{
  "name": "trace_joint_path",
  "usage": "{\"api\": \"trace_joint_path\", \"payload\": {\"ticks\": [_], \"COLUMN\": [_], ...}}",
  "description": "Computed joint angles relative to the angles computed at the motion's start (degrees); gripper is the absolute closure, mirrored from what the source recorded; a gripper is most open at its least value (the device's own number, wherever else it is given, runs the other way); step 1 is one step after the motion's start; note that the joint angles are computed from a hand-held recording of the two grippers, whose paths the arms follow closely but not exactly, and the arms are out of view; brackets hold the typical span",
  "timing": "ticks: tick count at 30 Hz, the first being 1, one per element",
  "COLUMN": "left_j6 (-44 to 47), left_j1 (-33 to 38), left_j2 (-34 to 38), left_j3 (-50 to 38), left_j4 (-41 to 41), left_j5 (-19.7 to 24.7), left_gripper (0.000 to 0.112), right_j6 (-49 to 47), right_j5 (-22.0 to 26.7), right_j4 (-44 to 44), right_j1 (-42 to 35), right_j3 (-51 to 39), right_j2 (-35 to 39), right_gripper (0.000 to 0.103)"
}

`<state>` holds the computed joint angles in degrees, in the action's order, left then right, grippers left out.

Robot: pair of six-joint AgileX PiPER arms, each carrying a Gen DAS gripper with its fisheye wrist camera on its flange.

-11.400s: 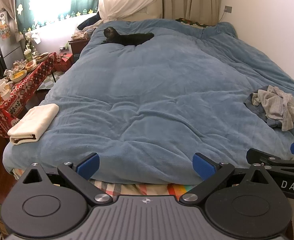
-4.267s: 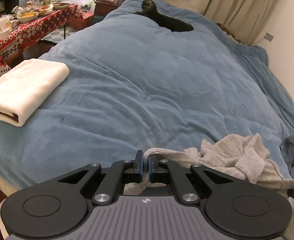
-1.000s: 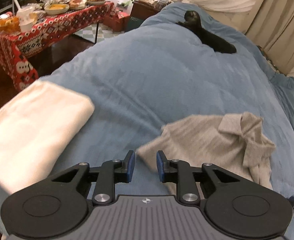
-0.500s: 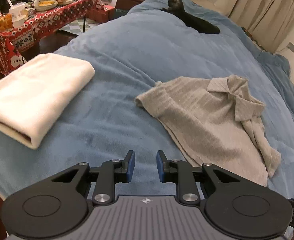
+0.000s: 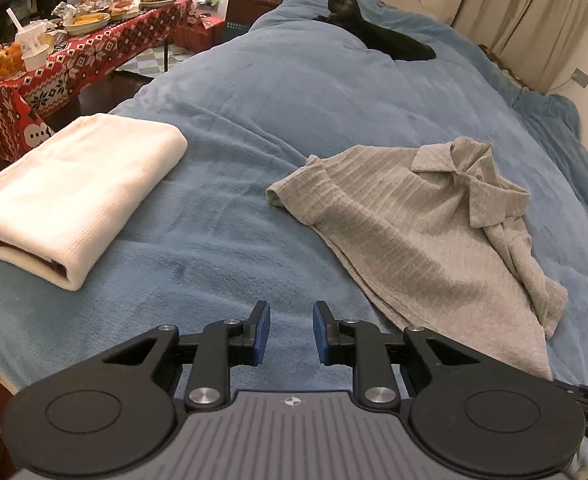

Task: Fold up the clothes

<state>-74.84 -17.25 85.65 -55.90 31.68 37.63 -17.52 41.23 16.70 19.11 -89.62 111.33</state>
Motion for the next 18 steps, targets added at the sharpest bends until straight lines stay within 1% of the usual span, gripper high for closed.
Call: {"api": "trace_joint_path", "payload": {"ticks": [6, 12, 18], "left_j6": [-0.3, -1.9, -4.5], "left_j1": [-1.3, -5.0, -9.4], "left_j2": [2.1, 3.7, 5.4], "left_j3": [-2.3, -4.0, -3.9], "left_j4": [-0.1, 1.1, 2.8], "left_j5": [1.6, 2.5, 1.6], "left_gripper": [0.09, 0.09, 0.09], "right_j6": [-1.7, -5.2, -7.8], "right_j5": [-1.7, -3.0, -4.6], "right_j4": [-0.9, -0.1, 1.1], "right_j1": [-5.5, -11.3, -16.6], "right_j3": [5.8, 11.8, 17.4], "right_j2": [-6.2, -12.2, -17.6], "right_gripper": [0.1, 0.1, 0.1]}}
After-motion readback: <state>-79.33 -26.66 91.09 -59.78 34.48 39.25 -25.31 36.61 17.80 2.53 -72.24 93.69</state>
